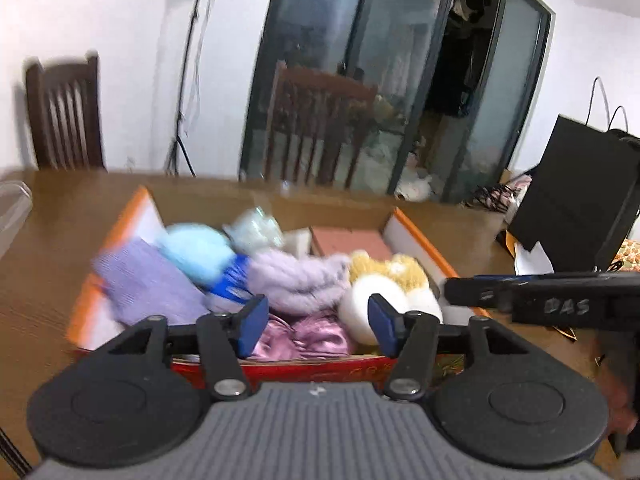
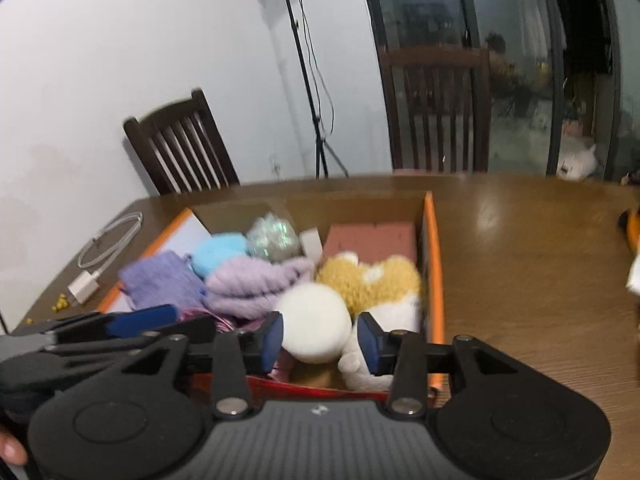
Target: Organize soft objects
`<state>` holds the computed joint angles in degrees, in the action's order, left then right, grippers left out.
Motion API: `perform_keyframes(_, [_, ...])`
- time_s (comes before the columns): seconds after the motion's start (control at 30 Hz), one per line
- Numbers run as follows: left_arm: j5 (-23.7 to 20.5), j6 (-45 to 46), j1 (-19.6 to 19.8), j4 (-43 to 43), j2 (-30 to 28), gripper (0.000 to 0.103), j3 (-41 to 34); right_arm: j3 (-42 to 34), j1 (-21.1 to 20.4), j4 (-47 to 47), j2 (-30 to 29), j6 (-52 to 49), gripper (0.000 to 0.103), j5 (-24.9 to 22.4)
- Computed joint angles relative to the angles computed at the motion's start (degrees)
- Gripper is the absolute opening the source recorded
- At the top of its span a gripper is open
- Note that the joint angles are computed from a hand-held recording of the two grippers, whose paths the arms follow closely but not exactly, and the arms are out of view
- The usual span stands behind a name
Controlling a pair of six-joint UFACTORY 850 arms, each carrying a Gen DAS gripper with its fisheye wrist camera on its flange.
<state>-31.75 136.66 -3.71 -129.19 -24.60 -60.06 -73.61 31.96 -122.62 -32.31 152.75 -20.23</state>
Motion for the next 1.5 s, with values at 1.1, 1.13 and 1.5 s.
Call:
perform_keyframes(1.1, [-31.71,33.76,19.71,-21.74,34.66,0.103,47.59,29.21,29.13,11.23,14.88,4.97,0.098,-44.93])
perform_keyframes(1.13, [-32.19,32.95,21.35,-20.20,35.30,0.103,49.15,29.20,30.22,11.53,13.81,6.32,0.098,-45.05])
perform_keyframes(1.5, [-40.15,36.88,33.12,-9.51,37.45,0.103,58.94,26.07,44.49,22.65,4.96,8.13,0.103,-49.93])
